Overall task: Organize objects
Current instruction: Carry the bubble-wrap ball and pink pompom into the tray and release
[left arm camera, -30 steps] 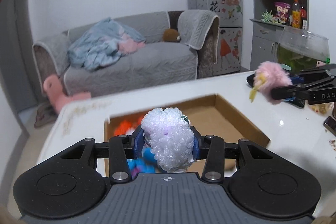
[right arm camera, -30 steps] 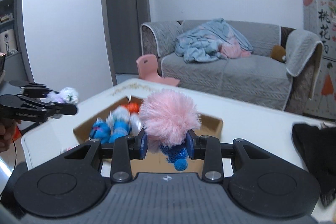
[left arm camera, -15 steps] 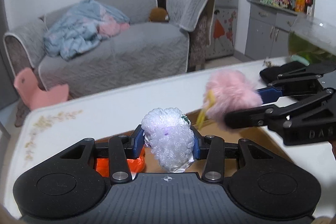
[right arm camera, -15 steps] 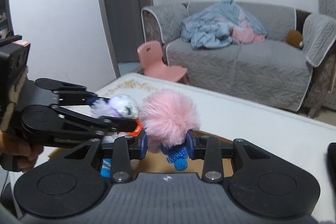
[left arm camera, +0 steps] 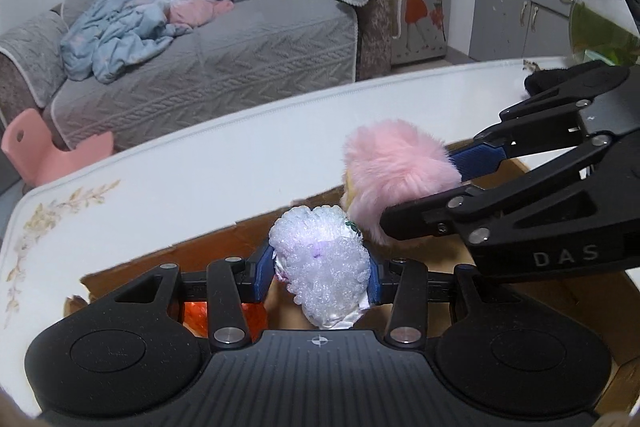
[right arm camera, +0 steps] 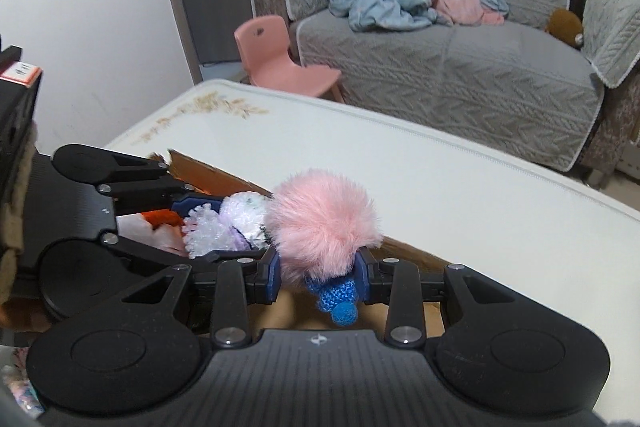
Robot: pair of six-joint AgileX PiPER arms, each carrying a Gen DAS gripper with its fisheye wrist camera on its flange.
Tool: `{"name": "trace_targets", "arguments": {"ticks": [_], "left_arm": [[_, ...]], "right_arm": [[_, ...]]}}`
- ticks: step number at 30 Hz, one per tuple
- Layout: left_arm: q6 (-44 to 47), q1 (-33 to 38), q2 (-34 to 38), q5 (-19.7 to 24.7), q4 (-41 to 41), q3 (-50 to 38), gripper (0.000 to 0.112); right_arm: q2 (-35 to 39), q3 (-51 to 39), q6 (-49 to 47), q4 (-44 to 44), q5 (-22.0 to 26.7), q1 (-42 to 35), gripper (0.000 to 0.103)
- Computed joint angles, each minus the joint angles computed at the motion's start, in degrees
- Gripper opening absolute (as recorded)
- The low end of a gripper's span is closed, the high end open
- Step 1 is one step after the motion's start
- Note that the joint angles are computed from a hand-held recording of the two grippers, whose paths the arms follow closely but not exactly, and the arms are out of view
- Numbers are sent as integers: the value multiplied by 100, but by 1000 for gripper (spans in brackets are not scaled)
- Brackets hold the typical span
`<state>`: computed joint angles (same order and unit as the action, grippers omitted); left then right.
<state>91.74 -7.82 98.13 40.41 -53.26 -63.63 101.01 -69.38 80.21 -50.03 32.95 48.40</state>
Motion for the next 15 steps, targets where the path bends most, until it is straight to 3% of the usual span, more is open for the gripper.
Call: {"name": "trace_targets", "arguments": {"ticks": [11, 15], "left_arm": [[-645, -204, 184, -279, 584, -118, 55], [-915, -294, 120, -480, 878, -111, 68]], "right_arm": [[257, -194, -657, 684, -89, -177, 34], [237, -212, -749, 800, -14, -154, 36]]}}
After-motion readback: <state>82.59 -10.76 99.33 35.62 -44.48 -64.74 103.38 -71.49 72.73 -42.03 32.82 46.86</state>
